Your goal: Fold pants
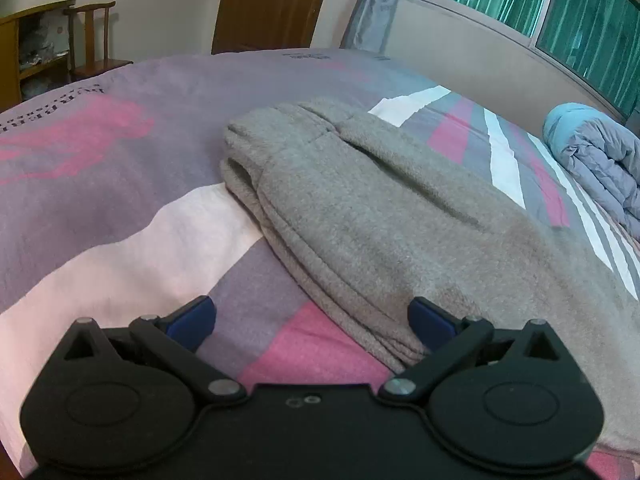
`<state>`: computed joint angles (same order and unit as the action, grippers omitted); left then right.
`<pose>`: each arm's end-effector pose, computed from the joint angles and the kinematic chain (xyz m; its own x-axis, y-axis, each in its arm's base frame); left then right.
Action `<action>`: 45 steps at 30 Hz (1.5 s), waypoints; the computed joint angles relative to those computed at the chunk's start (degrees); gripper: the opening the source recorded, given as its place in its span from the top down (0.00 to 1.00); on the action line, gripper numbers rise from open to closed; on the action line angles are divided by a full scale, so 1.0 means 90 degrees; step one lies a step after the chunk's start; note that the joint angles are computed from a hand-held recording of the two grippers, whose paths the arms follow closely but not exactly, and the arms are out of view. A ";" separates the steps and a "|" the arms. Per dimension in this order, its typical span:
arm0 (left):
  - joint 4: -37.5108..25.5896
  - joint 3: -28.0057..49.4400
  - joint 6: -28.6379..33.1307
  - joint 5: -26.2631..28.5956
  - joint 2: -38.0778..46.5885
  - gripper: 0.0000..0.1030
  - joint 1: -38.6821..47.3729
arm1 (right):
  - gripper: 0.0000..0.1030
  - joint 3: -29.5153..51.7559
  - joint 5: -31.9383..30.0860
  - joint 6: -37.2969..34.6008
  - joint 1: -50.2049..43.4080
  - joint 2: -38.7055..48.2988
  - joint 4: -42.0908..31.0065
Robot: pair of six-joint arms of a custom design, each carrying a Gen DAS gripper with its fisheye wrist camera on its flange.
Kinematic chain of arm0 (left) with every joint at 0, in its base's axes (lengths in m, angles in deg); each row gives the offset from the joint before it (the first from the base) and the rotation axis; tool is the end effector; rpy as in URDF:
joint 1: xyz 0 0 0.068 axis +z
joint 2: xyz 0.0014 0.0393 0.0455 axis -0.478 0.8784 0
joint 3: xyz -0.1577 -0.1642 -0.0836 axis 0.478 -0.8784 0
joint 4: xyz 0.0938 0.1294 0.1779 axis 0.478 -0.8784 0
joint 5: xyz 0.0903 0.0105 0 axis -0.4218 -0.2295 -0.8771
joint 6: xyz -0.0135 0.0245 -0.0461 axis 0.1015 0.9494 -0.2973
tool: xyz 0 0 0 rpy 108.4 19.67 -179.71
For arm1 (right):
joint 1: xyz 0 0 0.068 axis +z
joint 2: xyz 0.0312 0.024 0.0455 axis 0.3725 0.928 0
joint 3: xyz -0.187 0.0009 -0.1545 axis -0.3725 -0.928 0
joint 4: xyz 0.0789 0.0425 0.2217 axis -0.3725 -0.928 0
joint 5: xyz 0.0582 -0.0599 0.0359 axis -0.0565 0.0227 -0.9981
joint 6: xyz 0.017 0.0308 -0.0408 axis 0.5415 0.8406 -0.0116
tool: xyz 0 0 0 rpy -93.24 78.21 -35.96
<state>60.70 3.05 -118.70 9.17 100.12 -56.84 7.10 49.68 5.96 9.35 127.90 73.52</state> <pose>0.1671 -0.0627 0.0859 -0.3319 -0.6193 -0.7116 -0.7329 0.6442 -0.2188 0.2306 -0.0334 0.1015 -0.7281 0.0184 -0.6852 -0.2339 0.9330 0.2736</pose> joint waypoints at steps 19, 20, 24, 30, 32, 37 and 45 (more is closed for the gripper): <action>0.0348 -0.0171 -0.0137 -0.0278 0.0148 0.05 -0.0210 | 0.65 0.1660 0.0960 -0.0745 0.0743 0.1268 0.0074; 0.0347 -0.0165 -0.0184 -0.0311 0.0182 0.05 -0.0245 | 0.61 0.1692 0.0872 -0.0863 0.0660 0.1410 0.0209; 0.0284 -0.0134 -0.0285 -0.0370 0.0226 0.06 -0.0321 | 0.53 0.1862 0.0832 -0.0989 0.0732 0.1627 0.0375; 0.0195 -0.0179 -0.0215 -0.0275 0.0025 0.06 -0.0264 | 0.96 0.2502 0.1777 -0.1026 0.1014 0.2045 -0.0117; 0.0187 -0.0179 -0.0246 -0.0303 0.0032 0.05 -0.0290 | 0.96 0.2360 0.1291 -0.0812 0.0543 0.1740 -0.0188; 0.0303 -0.0272 -0.0384 -0.0467 0.0089 0.06 -0.0445 | 0.96 0.1841 -0.0182 -0.0928 -0.1175 0.1093 -0.0828; 0.0313 -0.0332 -0.0572 -0.0634 0.0154 0.06 -0.0613 | 0.69 0.1866 -0.1098 -0.1253 -0.2172 0.1433 -0.1178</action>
<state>63.52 0.07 -123.85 3.46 101.51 -62.36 23.89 39.80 -5.32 -10.20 140.80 62.92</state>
